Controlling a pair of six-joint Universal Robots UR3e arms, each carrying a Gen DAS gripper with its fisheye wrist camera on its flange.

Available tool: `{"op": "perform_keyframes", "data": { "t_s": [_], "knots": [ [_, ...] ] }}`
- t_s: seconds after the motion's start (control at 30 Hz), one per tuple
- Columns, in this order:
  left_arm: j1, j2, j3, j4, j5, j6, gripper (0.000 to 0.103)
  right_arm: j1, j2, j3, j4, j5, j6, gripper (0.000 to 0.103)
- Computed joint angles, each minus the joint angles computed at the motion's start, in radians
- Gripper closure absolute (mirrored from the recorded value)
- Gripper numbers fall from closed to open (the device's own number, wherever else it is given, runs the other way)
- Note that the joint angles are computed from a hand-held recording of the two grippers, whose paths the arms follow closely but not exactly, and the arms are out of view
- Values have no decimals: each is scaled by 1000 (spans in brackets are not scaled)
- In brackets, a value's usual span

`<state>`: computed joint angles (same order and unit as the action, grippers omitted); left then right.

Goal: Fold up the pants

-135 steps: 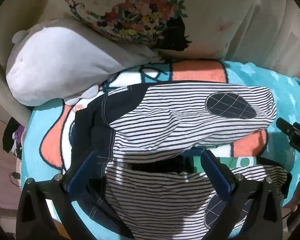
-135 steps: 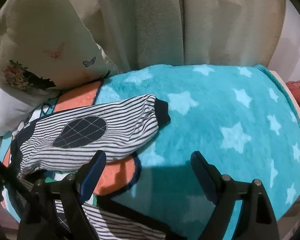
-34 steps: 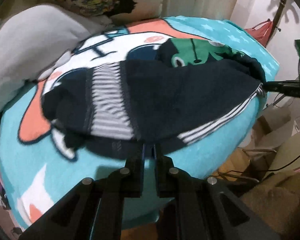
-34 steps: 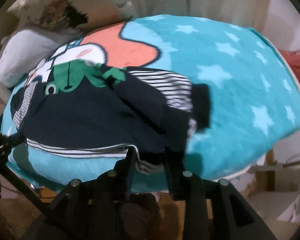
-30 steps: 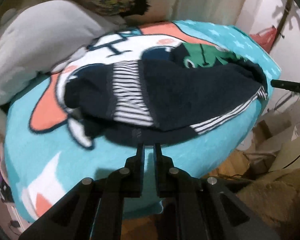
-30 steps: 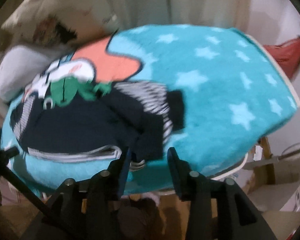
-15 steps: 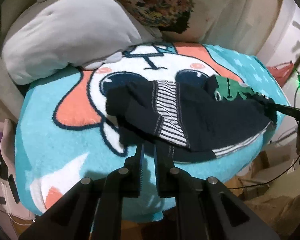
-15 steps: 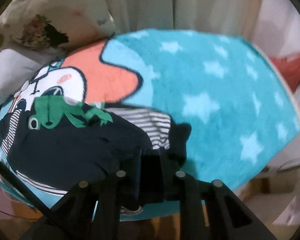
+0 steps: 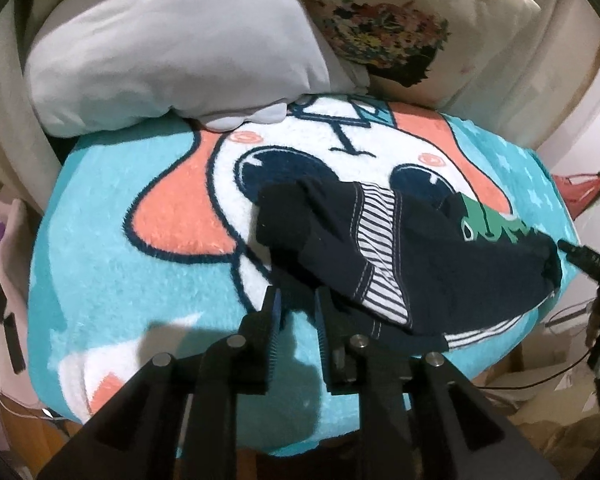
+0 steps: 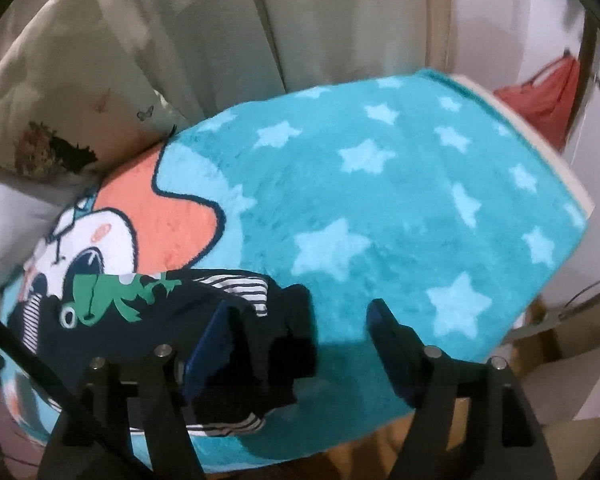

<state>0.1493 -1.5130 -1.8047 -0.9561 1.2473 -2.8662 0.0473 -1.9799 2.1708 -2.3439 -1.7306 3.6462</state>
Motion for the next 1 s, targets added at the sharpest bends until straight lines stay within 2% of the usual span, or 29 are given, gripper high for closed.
{"op": "perform_keyframes", "data": {
  "t_s": [0.13,0.2,0.23,0.27,0.3,0.43,0.6,0.67,0.8,0.83,0.9,0.97,1.0],
  "knots": [
    [-16,-37,43,-9,-5,-19,86,-89,67,57,-105,147,-40,27],
    [-25,-42,53,-4,-5,-25,86,-105,137,58,-134,206,-37,34],
    [-27,-40,54,2,-5,-28,86,-69,168,39,-158,164,-28,56],
    [-28,-38,53,6,-5,-30,86,-75,180,17,-144,199,-50,76],
    [-28,-37,52,10,-6,-32,86,-75,197,-26,-109,224,-50,77],
    [-21,-35,49,30,-9,-53,86,2,261,-194,-43,101,-87,81],
    [-56,-41,66,74,49,-103,86,-20,323,-322,-39,68,-168,81],
    [-81,-39,75,91,86,-149,86,-64,334,-329,-42,105,-217,81],
    [-127,-71,133,77,118,-243,80,-147,342,-279,-58,164,-299,81],
    [-149,-92,157,76,138,-261,79,-168,348,-262,-68,174,-315,78],
    [-202,-146,219,66,185,-291,78,-196,374,-244,-85,169,-340,67],
    [-258,-213,285,63,226,-318,75,-206,392,-238,-94,120,-355,39],
    [-281,-246,312,68,239,-330,71,-224,375,-221,-104,126,-364,36]
  ]
}}
